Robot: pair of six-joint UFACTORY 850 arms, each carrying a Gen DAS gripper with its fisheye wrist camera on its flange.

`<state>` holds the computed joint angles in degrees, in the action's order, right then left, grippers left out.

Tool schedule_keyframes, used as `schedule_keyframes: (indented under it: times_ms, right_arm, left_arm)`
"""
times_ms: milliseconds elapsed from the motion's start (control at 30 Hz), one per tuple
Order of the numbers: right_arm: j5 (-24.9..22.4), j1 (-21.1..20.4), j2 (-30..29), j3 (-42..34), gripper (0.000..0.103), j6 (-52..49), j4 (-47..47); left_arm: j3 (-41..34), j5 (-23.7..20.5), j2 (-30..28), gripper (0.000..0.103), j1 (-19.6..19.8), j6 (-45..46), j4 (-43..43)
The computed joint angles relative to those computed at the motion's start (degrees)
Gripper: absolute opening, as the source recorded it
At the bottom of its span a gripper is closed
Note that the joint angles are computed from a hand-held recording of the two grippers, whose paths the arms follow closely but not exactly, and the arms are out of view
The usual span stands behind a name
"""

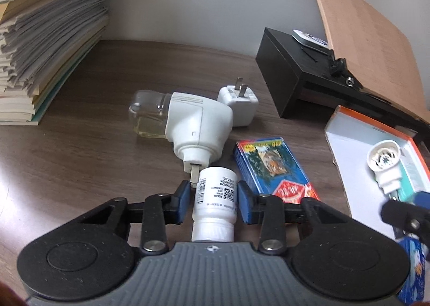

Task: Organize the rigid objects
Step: 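Move both tools to the scattered items beside the lid, then grasp the white pill bottle with the left tool while the right tool grasps the red playing card pack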

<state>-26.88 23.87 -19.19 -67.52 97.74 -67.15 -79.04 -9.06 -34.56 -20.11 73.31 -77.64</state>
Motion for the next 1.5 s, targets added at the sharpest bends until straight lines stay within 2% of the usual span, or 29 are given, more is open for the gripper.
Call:
schedule_keyframes:
  times_ms: [100,167,367,400,467,500,600,800,967,1067,1300,1433,1500]
  right_arm:
    - [0.74,0.01,-1.26,-1.33,0.093,-1.76,1.58]
    - [1.66,0.01,-2.12,-2.23,0.093,-3.43,3.03]
    - [3.35,0.7,-4.01,-4.36,0.093,-5.89,4.52]
    - [3.7,0.73,-4.31,-4.73,0.093,-6.47,5.03]
    - [3.97,0.86,-4.81,-5.37,0.093,-7.27,5.59]
    - [3.96,0.94,-5.05,-5.71,0.093,-7.68,5.83]
    - [4.1,1.12,-5.59,-6.46,0.093,-8.62,6.46]
    - [3.82,1.26,-5.52,-6.54,0.093,-9.35,6.96]
    - [4.37,0.95,-6.17,-7.01,0.093,-12.53,9.98]
    - [5.91,0.61,-7.32,-8.25,0.093,-16.1,12.88]
    - [4.49,0.17,-13.52,-15.44,0.094,-28.24,20.79]
    - [3.57,-0.87,-17.32,-19.74,0.094,-35.7,28.18]
    - [3.79,-0.96,-17.89,-20.12,0.094,-33.97,26.53]
  left_arm:
    - [1.2,-1.31,0.88,0.038,0.76,0.74,0.34]
    - [1.79,-3.88,1.29,0.039,1.74,2.2,0.0]
    - [4.35,-6.54,2.52,0.038,3.37,16.3,-6.05]
    - [4.84,-5.98,2.81,0.043,3.41,18.56,-7.13]
    - [5.8,-5.7,3.28,0.045,3.67,22.63,-10.35]
    - [6.07,-5.91,3.35,0.044,3.77,24.08,-11.85]
    - [6.09,-7.0,3.34,0.034,3.75,24.18,-11.5]
    - [9.0,-9.42,5.24,0.033,4.14,29.55,-13.81]
    - [11.26,-7.67,6.77,0.033,4.58,34.88,-17.75]
    - [11.43,-7.2,6.96,0.033,4.95,34.2,-18.67]
    - [12.13,-6.1,7.9,0.033,5.12,40.05,-27.23]
    - [11.59,-6.28,7.8,0.033,5.52,36.78,-26.58]
    - [11.78,-6.04,8.03,0.033,5.67,38.19,-29.14]
